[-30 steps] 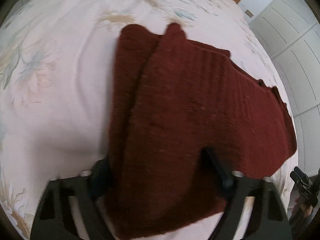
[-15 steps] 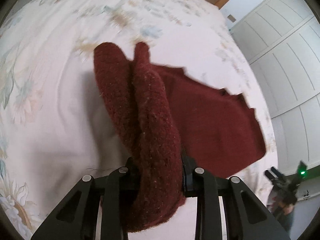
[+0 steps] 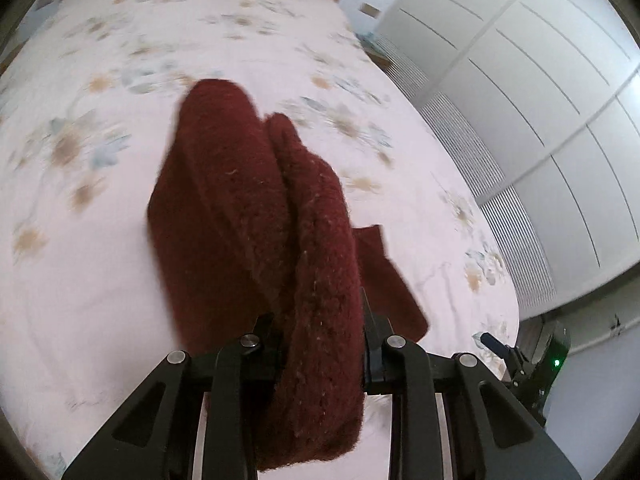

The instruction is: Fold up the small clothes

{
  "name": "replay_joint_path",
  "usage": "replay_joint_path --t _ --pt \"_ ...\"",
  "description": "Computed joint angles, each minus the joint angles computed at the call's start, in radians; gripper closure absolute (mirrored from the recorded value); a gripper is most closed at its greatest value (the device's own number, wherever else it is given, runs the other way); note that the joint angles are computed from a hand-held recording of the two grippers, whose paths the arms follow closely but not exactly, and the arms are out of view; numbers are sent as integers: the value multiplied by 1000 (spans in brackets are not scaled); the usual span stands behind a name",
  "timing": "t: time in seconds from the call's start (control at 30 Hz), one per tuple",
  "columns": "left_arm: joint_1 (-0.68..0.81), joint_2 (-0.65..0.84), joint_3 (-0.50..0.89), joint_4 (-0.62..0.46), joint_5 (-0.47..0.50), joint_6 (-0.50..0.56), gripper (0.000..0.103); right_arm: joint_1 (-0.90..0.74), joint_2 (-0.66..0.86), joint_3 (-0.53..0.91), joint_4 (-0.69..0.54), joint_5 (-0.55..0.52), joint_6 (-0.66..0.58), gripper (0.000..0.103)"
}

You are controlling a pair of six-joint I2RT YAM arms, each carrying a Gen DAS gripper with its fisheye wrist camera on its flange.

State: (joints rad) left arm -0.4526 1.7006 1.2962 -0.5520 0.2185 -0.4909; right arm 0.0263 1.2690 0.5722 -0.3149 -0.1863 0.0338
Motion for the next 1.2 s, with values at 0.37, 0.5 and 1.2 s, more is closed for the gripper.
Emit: replay_joint_path --t 0.37,0.5,1.2 --pt "-236 489 429 -152 -212 -90 80 -158 46 -25 -21 -43 -96 0" --pt "-274 561 502 -209 -270 -143 76 -175 71 -44 -8 -43 -110 0" --pt "-201 287 359 -235 -270 -141 2 -144 4 122 -226 -111 -187 0"
